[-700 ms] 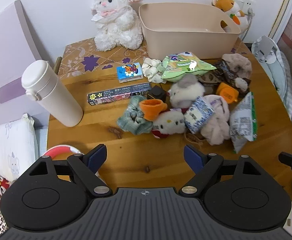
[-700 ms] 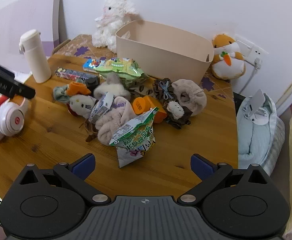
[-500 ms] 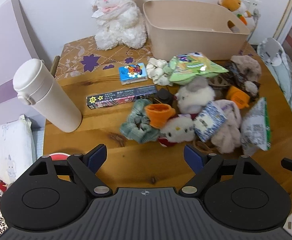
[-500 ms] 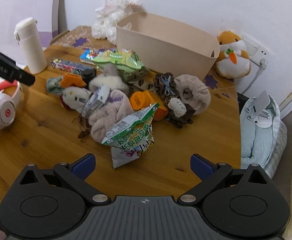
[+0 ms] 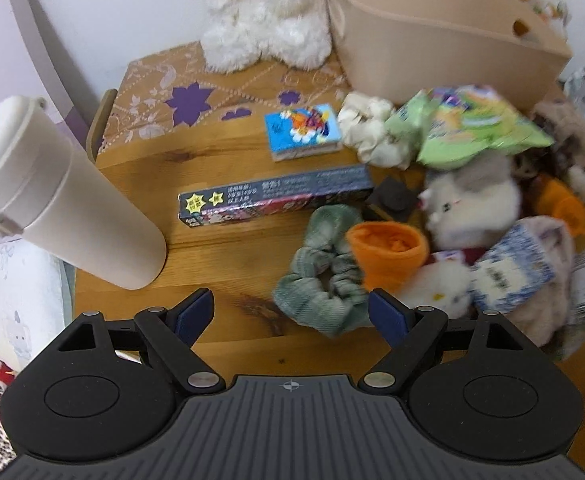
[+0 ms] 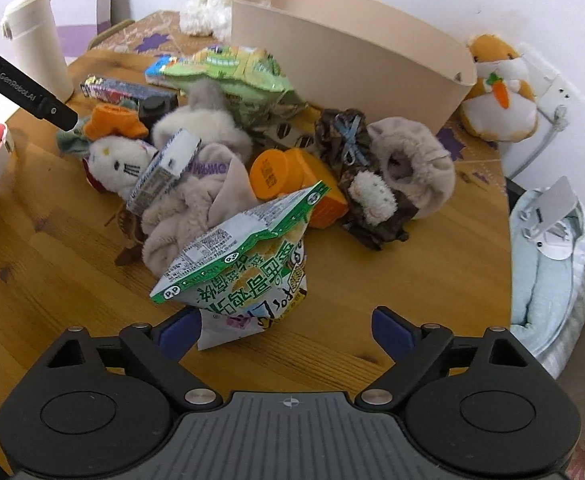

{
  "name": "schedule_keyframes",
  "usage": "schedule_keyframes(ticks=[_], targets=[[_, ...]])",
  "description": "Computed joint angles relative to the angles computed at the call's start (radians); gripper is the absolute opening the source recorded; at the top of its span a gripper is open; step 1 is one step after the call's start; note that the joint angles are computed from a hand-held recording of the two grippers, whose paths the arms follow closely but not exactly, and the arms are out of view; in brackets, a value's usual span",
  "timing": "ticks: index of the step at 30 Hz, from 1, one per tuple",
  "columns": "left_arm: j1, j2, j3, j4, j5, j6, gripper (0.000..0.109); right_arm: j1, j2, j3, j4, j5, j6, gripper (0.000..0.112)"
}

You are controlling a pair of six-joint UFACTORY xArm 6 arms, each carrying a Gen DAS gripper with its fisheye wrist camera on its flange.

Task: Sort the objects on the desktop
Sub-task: 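Grasp the green plaid scrunchie with the left gripper while the right grasps the green snack bag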

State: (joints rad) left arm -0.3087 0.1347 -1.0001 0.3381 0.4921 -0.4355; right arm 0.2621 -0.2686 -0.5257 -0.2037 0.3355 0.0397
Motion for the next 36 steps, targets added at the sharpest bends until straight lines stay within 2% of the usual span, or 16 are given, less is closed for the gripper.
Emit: schedule_keyframes(ticks=[11,16,18,23,25,26,31,36], targets=[[0.017,0.125,-0.073,-0.141,-0.010,0.167,0.085,0.007,0.095,-0.029,0.020,-0.064,-0.044,0.088],[0.021,0.167,-0.093,-0.259,-0.035,0.263,0.066,0.007,0.123,-0.036,0.043,-0.091,-0.053,0.077],[0.023,0.176,-0.098,-0.305,-0.045,0.293,0.061,0.006,0.134,-0.038,0.066,-0.104,-0.067,0.077],[0.023,0.179,-0.089,-0.368,-0.087,0.350,0.046,0.008,0.152,-0.042,0.197,-0.126,-0.168,0.063],[0.023,0.180,-0.091,-0.378,-0.091,0.356,0.027,0.007,0.155,-0.039,0.247,-0.136,-0.198,0.061],[0.022,0.180,-0.093,-0.394,-0.087,0.365,0.024,0.007,0.155,-0.036,0.274,-0.141,-0.220,0.060],[0.017,0.157,-0.062,-0.319,-0.105,0.295,0.015,0.004,0.129,-0.011,0.275,-0.147,-0.233,0.056],[0.028,0.083,0.014,-0.245,-0.139,0.222,0.013,-0.003,0.093,0.010,0.270,-0.148,-0.201,0.055]])
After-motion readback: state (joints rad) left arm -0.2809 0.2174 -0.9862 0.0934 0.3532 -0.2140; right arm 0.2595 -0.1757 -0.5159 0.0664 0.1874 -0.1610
